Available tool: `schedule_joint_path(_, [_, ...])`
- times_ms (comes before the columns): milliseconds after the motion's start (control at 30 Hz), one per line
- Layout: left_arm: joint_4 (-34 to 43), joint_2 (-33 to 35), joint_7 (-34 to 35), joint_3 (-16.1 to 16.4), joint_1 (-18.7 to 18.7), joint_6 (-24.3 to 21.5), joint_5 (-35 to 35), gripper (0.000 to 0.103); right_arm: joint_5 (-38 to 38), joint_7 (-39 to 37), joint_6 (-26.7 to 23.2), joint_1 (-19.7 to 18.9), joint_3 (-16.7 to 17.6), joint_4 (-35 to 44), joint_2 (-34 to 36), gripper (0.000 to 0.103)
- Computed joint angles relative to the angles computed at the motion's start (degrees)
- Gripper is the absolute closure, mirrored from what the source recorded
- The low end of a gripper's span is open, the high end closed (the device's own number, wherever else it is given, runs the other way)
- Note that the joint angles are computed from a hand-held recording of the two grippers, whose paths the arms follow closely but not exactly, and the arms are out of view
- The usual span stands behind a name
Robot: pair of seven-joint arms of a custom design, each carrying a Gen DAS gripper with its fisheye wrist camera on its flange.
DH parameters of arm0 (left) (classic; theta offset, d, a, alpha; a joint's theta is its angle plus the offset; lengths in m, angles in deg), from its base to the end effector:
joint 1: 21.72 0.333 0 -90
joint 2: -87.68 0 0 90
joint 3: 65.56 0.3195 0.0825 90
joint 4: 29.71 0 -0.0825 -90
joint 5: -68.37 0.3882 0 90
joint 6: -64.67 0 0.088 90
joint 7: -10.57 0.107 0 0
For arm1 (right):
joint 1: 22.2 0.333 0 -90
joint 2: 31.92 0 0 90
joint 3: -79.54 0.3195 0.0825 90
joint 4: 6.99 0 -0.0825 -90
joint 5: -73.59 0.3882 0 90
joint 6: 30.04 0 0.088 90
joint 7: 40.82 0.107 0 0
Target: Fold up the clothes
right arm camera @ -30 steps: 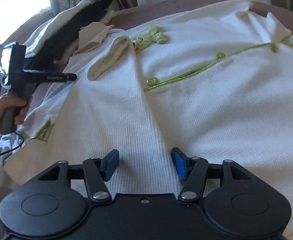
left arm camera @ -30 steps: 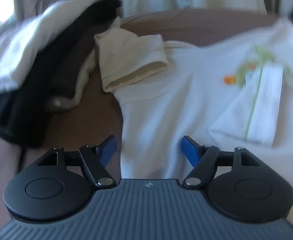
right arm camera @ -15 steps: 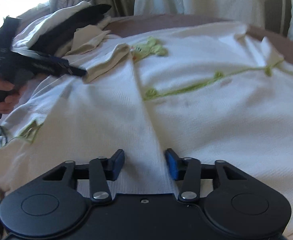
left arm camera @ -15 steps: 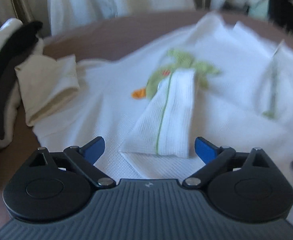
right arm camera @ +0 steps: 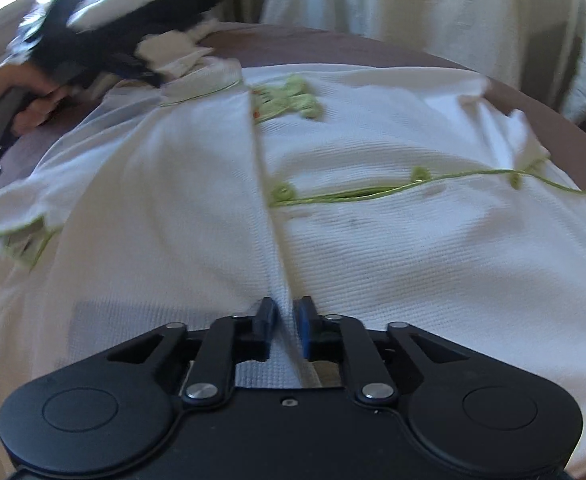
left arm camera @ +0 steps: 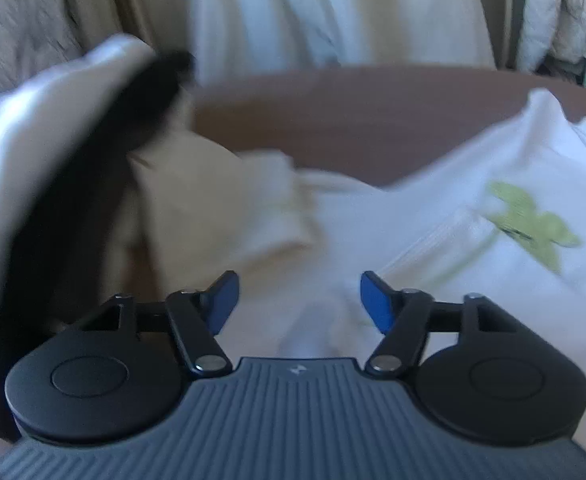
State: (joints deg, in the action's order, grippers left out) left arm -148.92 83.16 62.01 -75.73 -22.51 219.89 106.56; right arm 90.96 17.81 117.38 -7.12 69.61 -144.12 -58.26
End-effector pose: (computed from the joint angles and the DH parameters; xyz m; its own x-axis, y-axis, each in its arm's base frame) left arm 0.5626 -0.1336 0.5388 0.0346 -0.9868 -0.1579 -0.6879 0.0911 -0.7200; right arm 0.4597 0.0273 0.5574 0.4203 -0.9071 -0.0208 -0.7031 -0.3111 -0.6394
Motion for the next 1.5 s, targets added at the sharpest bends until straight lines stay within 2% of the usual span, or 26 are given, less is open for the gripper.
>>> schedule_joint_path(67, [-0.1, -0.9, 0.8, 0.8, 1.1, -1.2, 1.8, 0.036, 0.5, 2.5, 1.3, -0.3, 0.6, 0.7, -0.4, 0.078])
schedule_joint_path(133, [0.0, -1.0, 4.6, 1.5, 1.8, -1.1, 1.0, 0.036, 4.4, 1.3, 1.9, 2.1, -1.6, 3.2, 0.4, 0.072])
schedule_joint_path(200, [0.7, -0.1, 10.8, 2.1, 1.9, -1.5, -2.8, 0.035, 10.0, -0.9, 1.2, 4.8, -3.9, 6.7, 2.3, 0.067])
schedule_joint_path(267, [1.0, 1.0, 14.8, 2.4, 1.8, 0.0, -5.5, 0.033, 16.6, -3.1, -0.5, 6.7, -5.5, 10.6, 5.1, 0.066])
schedule_joint_path(367, [2.1, 3.8, 9.7, 1.8, 2.0, 2.0, 4.8, 0.021, 24.9, -5.2, -4.3, 7.9, -6.3, 15.6, 9.5, 0.066])
schedule_joint_path(400, [3.7, 5.6, 8.0, 1.8, 1.5, 0.7, 8.8, 0.016, 26.7, -5.9, -5.7, 8.0, -6.2, 16.8, 10.6, 0.066])
schedule_joint_path(467, [7.1, 9.1, 7.0, 2.5, -0.5, -3.1, 13.3, 0.015, 29.3, -7.7, -8.1, 7.8, -5.5, 18.2, 12.1, 0.066])
schedule_joint_path(500, [9.2, 10.7, 8.9, 2.7, -1.5, -6.1, 11.7, 0.019, 30.0, -8.6, -9.0, 7.6, -4.8, 18.5, 12.7, 0.066])
schedule_joint_path(567, [13.0, 13.4, 11.5, 3.5, -3.3, -10.9, 9.2, 0.055, 29.8, -9.4, -10.5, 6.8, -3.1, 18.7, 13.5, 0.066])
schedule_joint_path(600, [13.8, 13.5, 11.1, 4.2, -3.9, -11.2, 8.6, 0.097, 28.6, -9.3, -11.7, 6.2, -2.1, 18.9, 13.9, 0.066])
schedule_joint_path(700, [15.8, 13.4, 10.0, 5.5, -4.9, -11.6, 7.1, 0.095, 24.6, -10.2, -13.2, 4.3, 0.9, 18.1, 14.0, 0.066])
schedule_joint_path(833, [13.7, 8.3, 6.6, 6.2, -4.2, -6.5, 7.0, 0.095, 22.8, -12.3, -13.1, 1.3, 3.5, 17.0, 13.8, 0.066])
schedule_joint_path(967, [10.3, 1.7, 6.0, 4.5, -2.3, -1.7, 2.9, 0.096, 26.0, -10.7, -14.6, -0.8, 3.9, 17.7, 14.7, 0.066])
schedule_joint_path(1067, [3.4, -6.0, 9.1, 3.6, -2.6, 5.5, -8.4, 0.096, 29.9, -9.1, -15.5, -2.0, 3.9, 17.8, 15.0, 0.066])
schedule_joint_path(1100, [0.8, -8.7, 11.2, 4.0, -3.8, 7.8, -13.6, 0.096, 31.3, -8.4, -16.0, -2.4, 3.8, 17.9, 15.0, 0.066])
schedule_joint_path(1167, [-4.6, -14.3, 15.9, 6.2, -8.7, 11.9, -24.6, 0.096, 34.1, -7.0, -16.9, -3.1, 3.7, 17.9, 15.0, 0.066])
schedule_joint_path(1267, [-13.0, -22.8, 21.3, 11.5, -21.1, 17.9, -40.1, 0.096, 37.8, -5.5, -16.6, -3.9, 3.5, 16.8, 13.8, 0.066])
schedule_joint_path(1333, [-17.9, -26.7, 21.5, 14.3, -29.1, 19.7, -48.3, 0.095, 40.1, -4.9, -15.9, -4.3, 3.1, 15.0, 12.1, 0.066])
schedule_joint_path(1367, [-19.6, -27.6, 20.6, 14.7, -31.7, 18.5, -51.7, 0.094, 40.6, -4.3, -15.3, -4.5, 3.1, 13.8, 11.2, 0.066])
schedule_joint_path(1400, [-20.4, -27.6, 19.2, 14.5, -33.1, 15.1, -54.5, 0.092, 40.6, -3.7, -14.7, -4.7, 3.0, 12.7, 10.3, 0.066])
schedule_joint_path(1433, [-20.2, -26.7, 19.5, 15.6, -35.5, 9.9, -57.1, 0.083, 40.0, -2.9, -14.2, -4.8, 3.0, 11.6, 9.6, 0.066])
schedule_joint_path(1467, [-18.6, -24.5, 21.5, 17.5, -38.3, 2.4, -59.5, 0.08, 39.2, -1.9, -13.9, -4.9, 3.0, 10.6, 8.9, 0.066])
schedule_joint_path(1500, [-18.0, -22.6, 22.7, 18.7, -39.9, -2.1, -62.5, 0.08, 38.2, -0.9, -13.7, -5.0, 2.9, 9.5, 8.1, 0.066])
